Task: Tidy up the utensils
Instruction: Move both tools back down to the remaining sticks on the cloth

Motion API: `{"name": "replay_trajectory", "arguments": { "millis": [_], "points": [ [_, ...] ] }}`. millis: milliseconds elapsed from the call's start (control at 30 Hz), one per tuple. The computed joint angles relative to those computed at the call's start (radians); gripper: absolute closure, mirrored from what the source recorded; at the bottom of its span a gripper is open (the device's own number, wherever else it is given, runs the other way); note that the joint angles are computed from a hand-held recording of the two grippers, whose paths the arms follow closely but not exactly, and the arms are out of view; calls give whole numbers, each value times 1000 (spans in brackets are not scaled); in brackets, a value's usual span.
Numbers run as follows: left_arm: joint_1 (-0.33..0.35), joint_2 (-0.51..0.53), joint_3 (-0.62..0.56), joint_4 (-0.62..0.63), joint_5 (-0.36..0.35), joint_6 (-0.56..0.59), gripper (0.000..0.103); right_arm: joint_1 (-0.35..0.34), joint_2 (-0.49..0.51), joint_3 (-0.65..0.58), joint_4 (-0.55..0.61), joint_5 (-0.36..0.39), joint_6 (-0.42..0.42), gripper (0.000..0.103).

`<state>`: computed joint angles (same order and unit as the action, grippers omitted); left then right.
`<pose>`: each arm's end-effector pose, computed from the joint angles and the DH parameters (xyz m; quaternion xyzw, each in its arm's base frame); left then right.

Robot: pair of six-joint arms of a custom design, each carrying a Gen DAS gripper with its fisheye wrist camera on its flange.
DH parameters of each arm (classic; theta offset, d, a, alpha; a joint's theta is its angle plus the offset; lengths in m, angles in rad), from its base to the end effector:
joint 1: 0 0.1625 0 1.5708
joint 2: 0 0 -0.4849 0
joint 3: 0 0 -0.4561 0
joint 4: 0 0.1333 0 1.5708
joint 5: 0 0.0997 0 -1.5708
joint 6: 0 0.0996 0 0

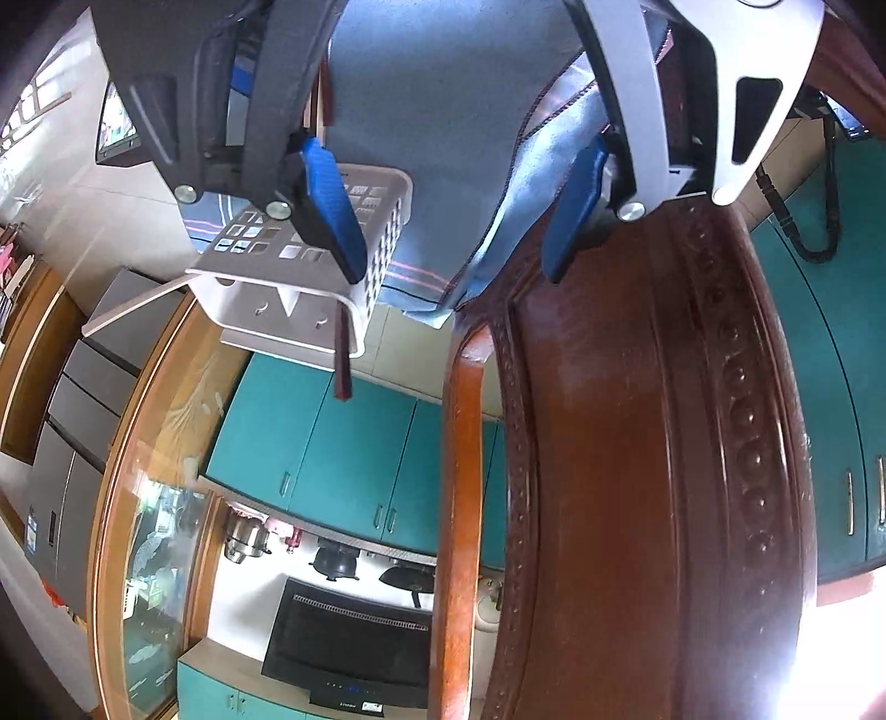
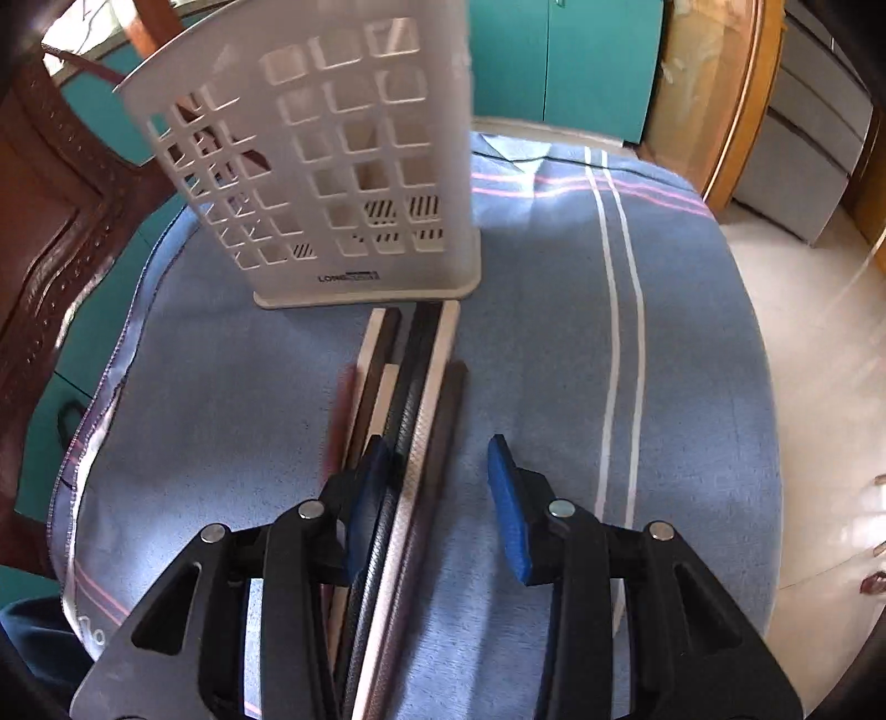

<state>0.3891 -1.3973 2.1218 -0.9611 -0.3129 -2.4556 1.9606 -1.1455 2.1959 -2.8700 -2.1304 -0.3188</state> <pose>-0.3010 -0.3699 0.2337 -0.0852 0.7272 -0.5708 0.3716 0.2812 -0.4729 0.1512 0.2987 -0.9063 0.1289 0.2696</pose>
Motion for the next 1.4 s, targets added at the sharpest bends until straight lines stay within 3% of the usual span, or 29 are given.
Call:
{"name": "replay_trajectory", "arguments": {
  "millis": [33,67,133,200,233,367,500,567,667,767,933,967,1000,1100,1233,1367,1400],
  "points": [
    [0,-3,3,-6,-5,6,37,1,0,0,2,7,1,77],
    [1,-5,4,-12,-11,12,37,-6,-9,-3,30,42,11,81],
    [-1,-4,6,-29,-21,28,37,-1,-8,-2,18,28,9,95],
    [1,-7,10,-46,-23,49,36,-8,-18,-4,33,43,25,96],
    [1,-5,11,-55,-24,61,36,-10,-21,-6,40,47,34,102],
    [9,-1,20,-139,-25,156,33,-12,-29,-17,47,9,46,102],
    [32,-15,66,-404,-45,391,32,-27,-30,-25,43,-45,67,102],
    [47,-12,76,-496,-68,470,32,-45,-42,-23,57,4,83,101],
    [55,-6,75,-509,-82,481,32,-60,-60,-27,105,93,93,80],
    [59,-3,74,-507,-84,487,31,-32,-52,-16,90,84,61,76],
    [61,2,75,-509,-87,491,30,-5,-34,4,56,36,20,76],
    [63,3,75,-515,-88,497,30,-3,-33,6,54,38,12,79],
    [66,4,75,-522,-87,504,29,-6,-37,6,66,60,14,92],
    [70,9,75,-535,-90,519,29,-4,-28,1,52,53,2,101],
    [79,14,78,-558,-100,552,29,-8,-34,-7,68,29,24,102],
    [99,8,101,-682,-130,671,27,-14,-33,-13,67,-50,52,102],
    [108,4,116,-761,-146,740,27,-22,-39,-11,59,-53,56,102]
  ]
}}
